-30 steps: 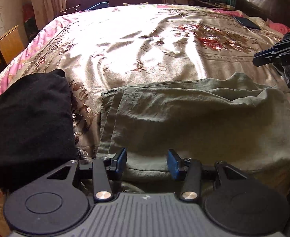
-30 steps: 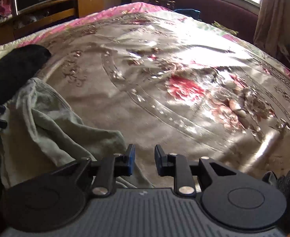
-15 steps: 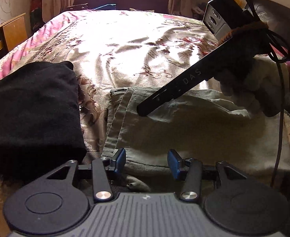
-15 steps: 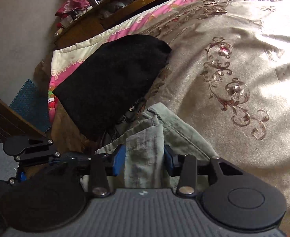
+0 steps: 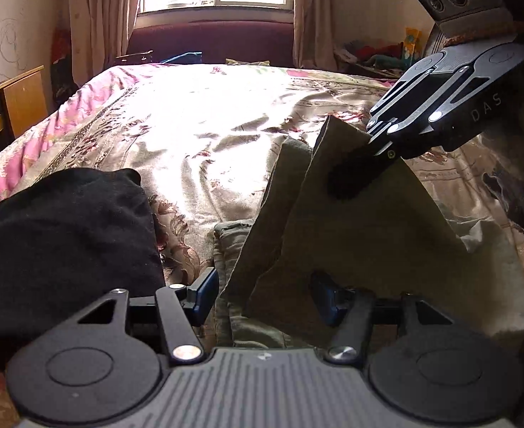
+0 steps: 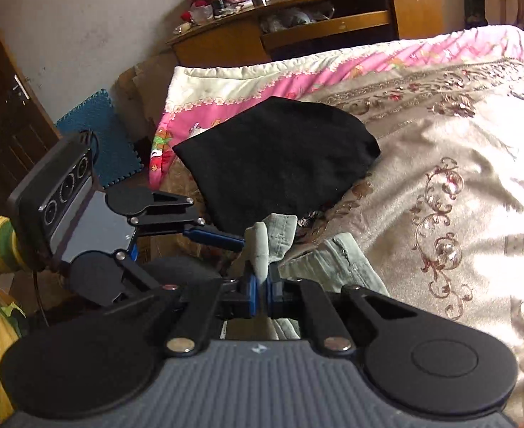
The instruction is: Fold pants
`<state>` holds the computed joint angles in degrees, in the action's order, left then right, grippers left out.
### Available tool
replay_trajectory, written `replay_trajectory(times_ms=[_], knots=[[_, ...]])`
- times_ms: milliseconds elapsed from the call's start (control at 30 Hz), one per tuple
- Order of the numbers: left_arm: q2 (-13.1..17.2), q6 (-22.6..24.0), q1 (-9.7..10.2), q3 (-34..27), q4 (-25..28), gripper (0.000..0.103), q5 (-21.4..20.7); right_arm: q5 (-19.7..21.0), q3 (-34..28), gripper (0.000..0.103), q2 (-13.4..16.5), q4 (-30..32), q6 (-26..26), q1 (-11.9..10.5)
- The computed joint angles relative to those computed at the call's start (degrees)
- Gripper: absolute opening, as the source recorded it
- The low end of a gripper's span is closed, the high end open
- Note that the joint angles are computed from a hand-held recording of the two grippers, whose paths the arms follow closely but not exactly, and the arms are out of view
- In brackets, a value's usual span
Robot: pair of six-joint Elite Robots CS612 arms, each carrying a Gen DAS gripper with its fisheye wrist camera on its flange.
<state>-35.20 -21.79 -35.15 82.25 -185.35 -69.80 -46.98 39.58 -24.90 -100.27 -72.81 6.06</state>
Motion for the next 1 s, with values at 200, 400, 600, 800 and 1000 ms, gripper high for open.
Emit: replay_trajectory(times_ms=[200, 400, 600, 800, 1000], knots=[[1.30, 14.51, 0.18, -1.28, -6.97, 0.095, -3.29, -0.31, 4.57, 0.006, -2.96, -2.05, -1.14, -0.93], [3.30, 25.84, 2.16, -6.40, -2.78, 0.095, -15.41, 1.14, 8.69, 0.006, -5.41, -2.55, -3.49, -1.71], [1.90, 43.75, 2.03, -6.43, -1.72, 0.095, -14.29, 1.04, 11.73, 0.006, -7.48, -2.60, -5.72, -2.36], [2.14, 40.49, 2.15, -8.84, 5.14, 0.020, -22.14, 1.73, 15.77, 0.006, -9.84, -8.10, -2.94, -3.30], [0.71, 24.12, 2.34, -5.45, -0.77, 0.019, -32.92, -0.03, 18.43, 0.006, -11.79, -17.85, 1.81, -3.65]])
